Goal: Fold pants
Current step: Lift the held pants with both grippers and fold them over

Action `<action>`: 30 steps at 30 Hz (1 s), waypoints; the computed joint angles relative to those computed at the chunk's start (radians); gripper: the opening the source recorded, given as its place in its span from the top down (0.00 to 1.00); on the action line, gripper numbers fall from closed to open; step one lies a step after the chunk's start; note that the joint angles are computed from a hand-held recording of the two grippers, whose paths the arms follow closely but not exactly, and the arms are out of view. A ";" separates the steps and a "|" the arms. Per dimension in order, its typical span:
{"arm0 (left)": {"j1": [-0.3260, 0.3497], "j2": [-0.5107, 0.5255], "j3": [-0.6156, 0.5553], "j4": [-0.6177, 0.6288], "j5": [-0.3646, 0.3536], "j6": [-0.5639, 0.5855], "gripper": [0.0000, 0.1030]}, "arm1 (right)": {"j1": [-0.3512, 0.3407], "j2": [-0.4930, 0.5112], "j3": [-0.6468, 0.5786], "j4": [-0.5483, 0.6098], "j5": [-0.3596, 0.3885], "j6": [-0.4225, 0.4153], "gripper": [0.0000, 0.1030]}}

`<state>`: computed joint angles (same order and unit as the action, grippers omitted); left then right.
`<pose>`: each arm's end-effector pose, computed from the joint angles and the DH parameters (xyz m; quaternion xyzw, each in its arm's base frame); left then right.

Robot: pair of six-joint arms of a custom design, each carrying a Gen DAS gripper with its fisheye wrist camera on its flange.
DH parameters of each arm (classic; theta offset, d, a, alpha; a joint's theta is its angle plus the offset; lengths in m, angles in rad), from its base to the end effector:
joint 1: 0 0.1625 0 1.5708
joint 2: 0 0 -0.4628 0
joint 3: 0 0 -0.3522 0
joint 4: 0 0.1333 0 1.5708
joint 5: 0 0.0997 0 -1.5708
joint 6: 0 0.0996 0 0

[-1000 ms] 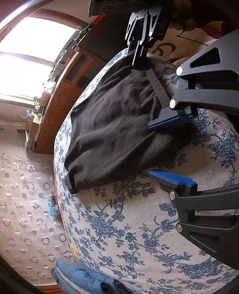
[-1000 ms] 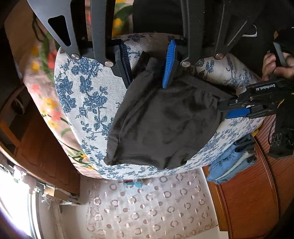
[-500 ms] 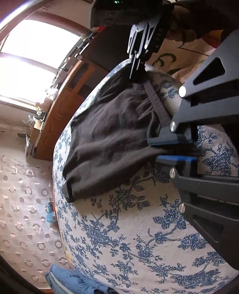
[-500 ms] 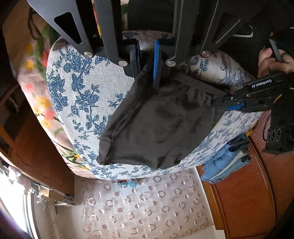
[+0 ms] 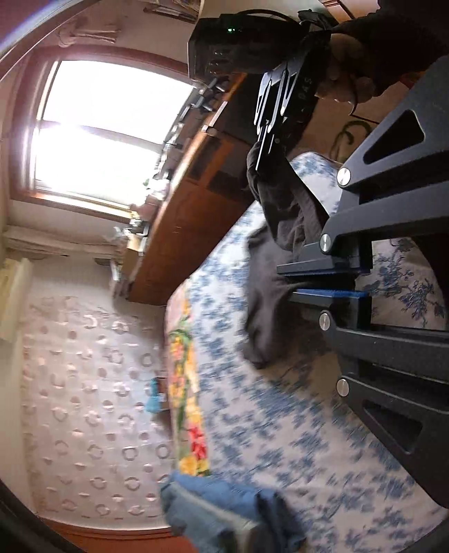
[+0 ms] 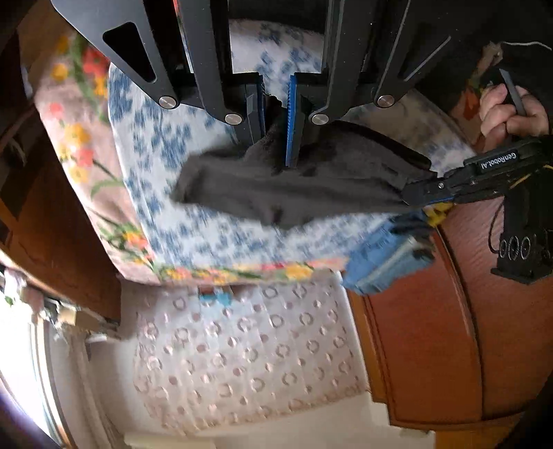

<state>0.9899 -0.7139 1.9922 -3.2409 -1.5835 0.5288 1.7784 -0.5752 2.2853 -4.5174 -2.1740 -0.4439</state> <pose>-0.2087 -0.5586 0.0743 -0.5178 -0.8331 0.1944 0.0113 0.1678 -0.4241 0.1327 0.0859 -0.7923 0.5211 0.3056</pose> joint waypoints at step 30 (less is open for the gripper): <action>0.063 0.112 -0.422 0.152 0.046 0.028 0.94 | -0.031 -0.125 -0.331 0.448 0.159 -0.184 0.91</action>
